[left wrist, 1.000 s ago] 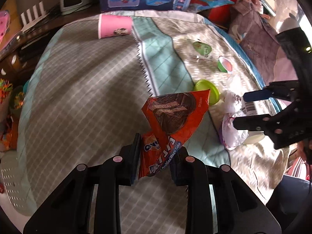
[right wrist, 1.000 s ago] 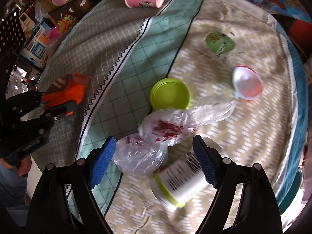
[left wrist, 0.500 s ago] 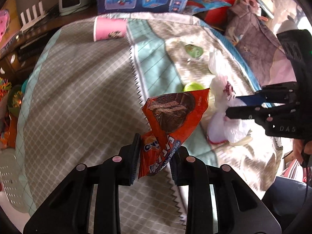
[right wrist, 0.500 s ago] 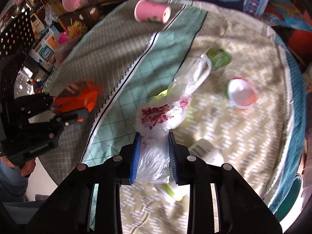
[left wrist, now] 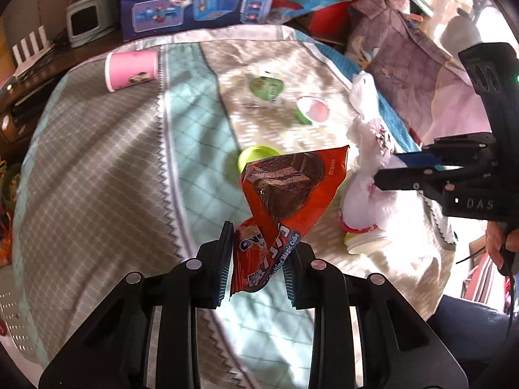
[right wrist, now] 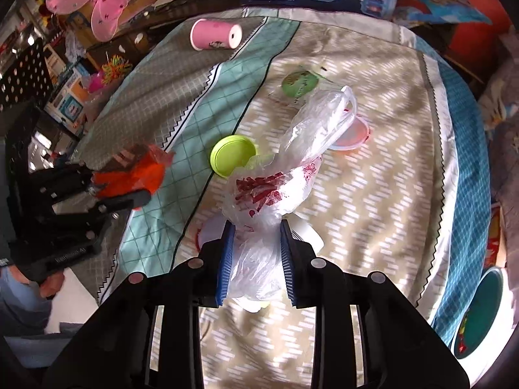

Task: Collect trash
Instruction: 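Carry the wrapper and plastic bag to the teal bucket and release both inside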

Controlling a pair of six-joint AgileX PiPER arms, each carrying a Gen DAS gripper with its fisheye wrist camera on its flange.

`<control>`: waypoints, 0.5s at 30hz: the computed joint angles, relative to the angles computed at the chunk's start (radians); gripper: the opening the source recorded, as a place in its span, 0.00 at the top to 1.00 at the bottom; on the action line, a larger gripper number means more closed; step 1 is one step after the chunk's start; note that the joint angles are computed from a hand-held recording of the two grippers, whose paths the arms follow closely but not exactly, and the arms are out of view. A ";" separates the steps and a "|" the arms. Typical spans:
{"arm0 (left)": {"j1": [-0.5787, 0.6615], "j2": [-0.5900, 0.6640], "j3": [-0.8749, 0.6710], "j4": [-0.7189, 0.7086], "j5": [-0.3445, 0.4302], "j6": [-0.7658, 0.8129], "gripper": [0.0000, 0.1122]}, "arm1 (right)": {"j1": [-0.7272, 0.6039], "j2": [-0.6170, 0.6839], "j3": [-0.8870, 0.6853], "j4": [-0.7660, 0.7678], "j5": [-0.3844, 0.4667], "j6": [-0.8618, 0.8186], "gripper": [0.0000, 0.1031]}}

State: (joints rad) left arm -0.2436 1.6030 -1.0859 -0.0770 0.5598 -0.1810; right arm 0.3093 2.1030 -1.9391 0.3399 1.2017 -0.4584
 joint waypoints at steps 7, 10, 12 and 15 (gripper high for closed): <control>-0.053 0.044 -0.061 -0.012 0.002 -0.007 0.74 | -0.024 -0.024 0.042 0.000 -0.038 -0.023 0.74; -0.070 0.065 -0.087 -0.009 0.013 -0.016 0.74 | -0.035 -0.040 0.057 0.011 -0.048 -0.027 0.76; -0.077 0.076 -0.106 -0.017 0.021 -0.010 0.74 | -0.055 -0.050 0.056 0.024 -0.043 -0.037 0.76; -0.099 0.090 -0.143 -0.002 0.034 -0.026 0.74 | -0.094 -0.080 0.088 0.028 -0.058 -0.056 0.76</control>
State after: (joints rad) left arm -0.3428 1.6926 -1.2290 -0.0794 0.5936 -0.2068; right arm 0.2156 2.0235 -1.8509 0.3682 1.1438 -0.5149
